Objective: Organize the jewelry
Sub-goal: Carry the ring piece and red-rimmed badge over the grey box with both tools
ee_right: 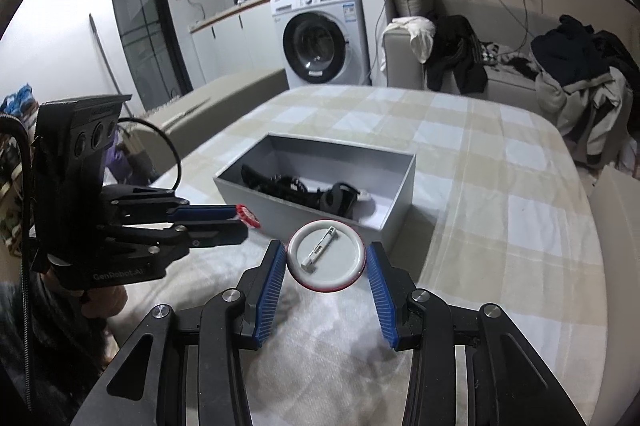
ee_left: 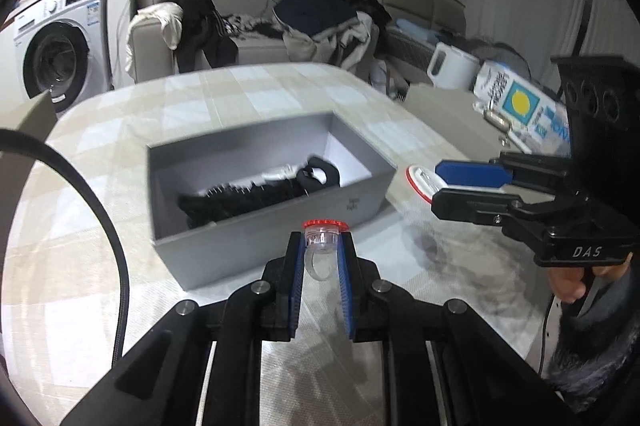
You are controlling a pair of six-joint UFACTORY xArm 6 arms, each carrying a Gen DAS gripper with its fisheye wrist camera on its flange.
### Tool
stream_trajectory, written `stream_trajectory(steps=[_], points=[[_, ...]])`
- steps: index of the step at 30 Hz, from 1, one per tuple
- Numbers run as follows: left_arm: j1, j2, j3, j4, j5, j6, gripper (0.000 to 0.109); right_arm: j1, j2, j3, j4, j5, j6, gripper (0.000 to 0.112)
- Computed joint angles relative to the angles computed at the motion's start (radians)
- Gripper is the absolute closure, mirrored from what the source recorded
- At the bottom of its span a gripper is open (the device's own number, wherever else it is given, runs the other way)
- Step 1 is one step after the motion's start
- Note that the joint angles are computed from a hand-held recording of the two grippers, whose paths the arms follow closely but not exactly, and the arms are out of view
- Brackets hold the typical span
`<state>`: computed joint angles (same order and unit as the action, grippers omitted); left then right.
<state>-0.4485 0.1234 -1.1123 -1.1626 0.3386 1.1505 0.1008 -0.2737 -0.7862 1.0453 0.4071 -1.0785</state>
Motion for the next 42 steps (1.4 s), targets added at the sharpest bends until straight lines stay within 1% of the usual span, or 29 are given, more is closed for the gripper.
stream_trajectory(steps=[4,7,18,25,27,30,34,42], points=[[0.0,-0.014,-0.003,-0.081,-0.029,0.062,0.097,0.005,0.001,-0.015,0.061,-0.016,-0.02,0.072],[0.0,-0.014,-0.013,-0.125,-0.055,0.097,0.097,0.006,0.012,-0.035,0.061,-0.024,-0.01,0.072],[0.018,0.022,-0.072,-0.173,-0.085,0.126,0.097,0.008,0.088,-0.14,0.025,-0.039,0.064,0.072],[0.016,0.063,-0.114,-0.196,-0.125,0.128,0.097,0.006,0.161,-0.213,0.013,-0.027,0.124,0.072],[0.016,0.08,-0.13,-0.188,-0.129,0.114,0.097,0.006,0.182,-0.228,0.01,-0.025,0.144,0.072],[0.013,0.105,-0.148,-0.142,-0.15,0.077,0.097,0.006,0.218,-0.254,0.0,-0.021,0.175,0.072],[0.016,0.134,-0.17,-0.089,-0.152,0.026,0.097,0.009,0.258,-0.282,-0.026,-0.005,0.205,0.072],[0.021,0.177,-0.197,0.016,-0.15,-0.082,0.097,0.021,0.326,-0.324,-0.076,-0.007,0.26,0.072]])
